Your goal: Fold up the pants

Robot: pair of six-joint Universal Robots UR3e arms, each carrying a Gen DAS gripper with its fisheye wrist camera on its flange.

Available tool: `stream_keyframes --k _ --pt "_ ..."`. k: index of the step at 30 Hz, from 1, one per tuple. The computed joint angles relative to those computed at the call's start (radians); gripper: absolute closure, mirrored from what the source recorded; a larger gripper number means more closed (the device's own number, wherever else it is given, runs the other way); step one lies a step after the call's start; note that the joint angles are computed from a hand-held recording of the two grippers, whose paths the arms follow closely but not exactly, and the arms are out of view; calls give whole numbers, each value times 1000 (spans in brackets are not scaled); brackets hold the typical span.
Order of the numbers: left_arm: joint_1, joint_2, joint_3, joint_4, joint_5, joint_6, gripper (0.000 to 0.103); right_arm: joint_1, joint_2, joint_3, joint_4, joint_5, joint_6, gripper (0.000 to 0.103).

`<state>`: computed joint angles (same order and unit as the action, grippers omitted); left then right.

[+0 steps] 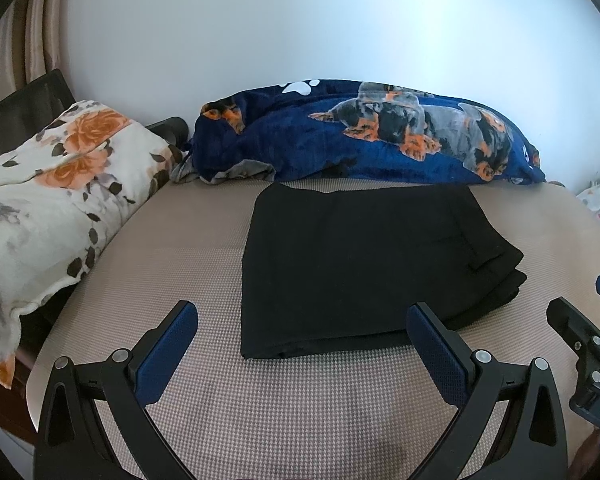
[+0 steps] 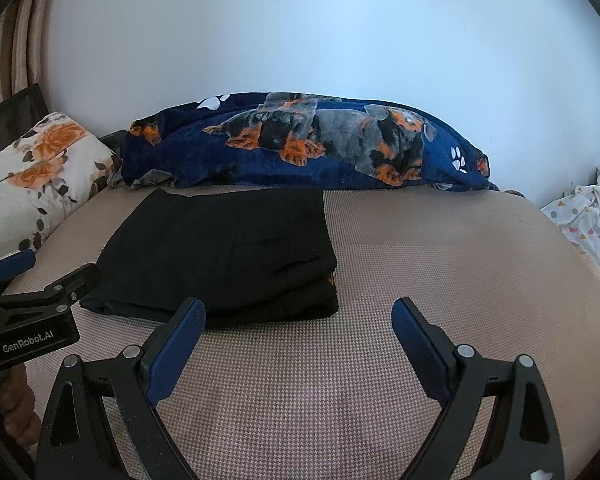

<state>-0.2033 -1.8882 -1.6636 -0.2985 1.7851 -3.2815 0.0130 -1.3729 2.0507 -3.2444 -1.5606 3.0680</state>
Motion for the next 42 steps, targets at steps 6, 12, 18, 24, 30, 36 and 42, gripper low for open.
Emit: stream_keyframes --k 6,12,18,24,30,36,42 --pt "1 -4 3 1 0 1 0 -1 4 -7 2 1 -1 10" --pt "1 -8 10 -3 2 2 0 2 9 -7 -3 -1 -1 10" --pt "5 -14 16 -5 -5 4 0 3 14 -9 -4 -2 0 10" --pt "13 -21 6 5 -12 11 0 8 20 6 -20 -5 -1 10" --pt "26 -40 23 16 -23 22 0 13 41 -36 11 -2 -6 10" --pt "40 -71 74 7 -52 29 0 11 79 -95 40 8 -13 10" --pt "28 -88 79 51 -31 32 0 19 114 -142 59 3 -17 10"
